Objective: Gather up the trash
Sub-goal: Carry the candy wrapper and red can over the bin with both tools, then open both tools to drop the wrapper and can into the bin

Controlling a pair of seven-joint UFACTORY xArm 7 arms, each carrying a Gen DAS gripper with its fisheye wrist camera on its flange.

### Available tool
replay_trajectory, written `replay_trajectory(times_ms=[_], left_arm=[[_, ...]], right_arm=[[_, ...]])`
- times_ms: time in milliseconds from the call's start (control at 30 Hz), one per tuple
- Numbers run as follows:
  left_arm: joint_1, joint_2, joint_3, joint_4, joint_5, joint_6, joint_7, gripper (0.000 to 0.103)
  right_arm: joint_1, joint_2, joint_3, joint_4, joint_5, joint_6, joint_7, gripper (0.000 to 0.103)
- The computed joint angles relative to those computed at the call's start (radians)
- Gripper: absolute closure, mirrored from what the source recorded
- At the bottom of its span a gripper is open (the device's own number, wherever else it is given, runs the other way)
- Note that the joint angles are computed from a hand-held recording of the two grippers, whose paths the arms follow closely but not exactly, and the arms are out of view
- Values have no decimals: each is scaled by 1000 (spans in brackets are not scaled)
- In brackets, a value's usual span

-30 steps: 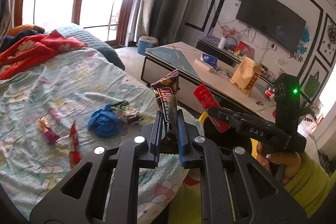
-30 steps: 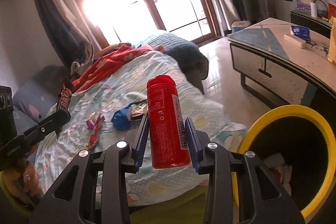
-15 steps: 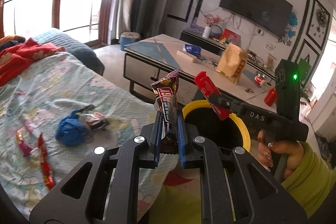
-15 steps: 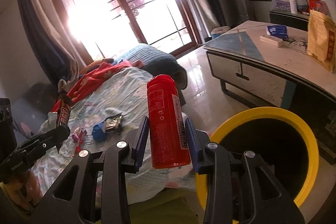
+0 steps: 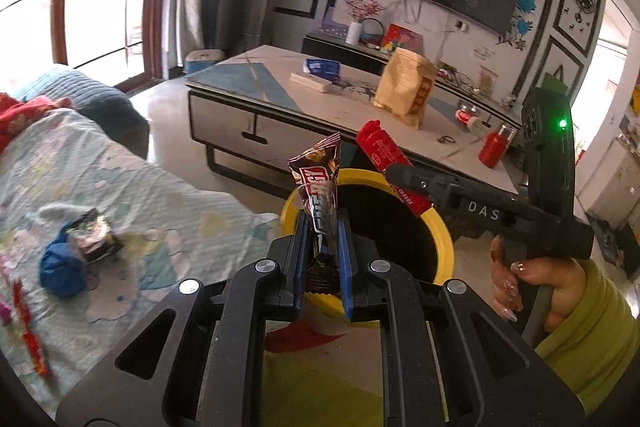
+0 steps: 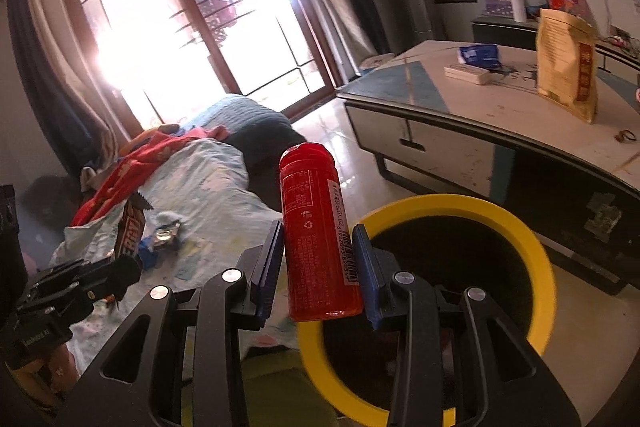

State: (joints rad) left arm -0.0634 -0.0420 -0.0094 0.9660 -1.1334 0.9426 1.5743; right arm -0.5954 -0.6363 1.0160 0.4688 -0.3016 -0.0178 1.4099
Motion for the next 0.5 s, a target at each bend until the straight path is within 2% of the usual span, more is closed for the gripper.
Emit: replay_trajectory(times_ms=[267,500], left_arm=[[-43,37,-43,4,40,-5,-56,95],[-76,87,-76,-5,84,-50,-77,95]], right_arm=[[117,-71,-91,-127,29,15,42,69],[211,-110,-168,-244,46,-3,91,69]])
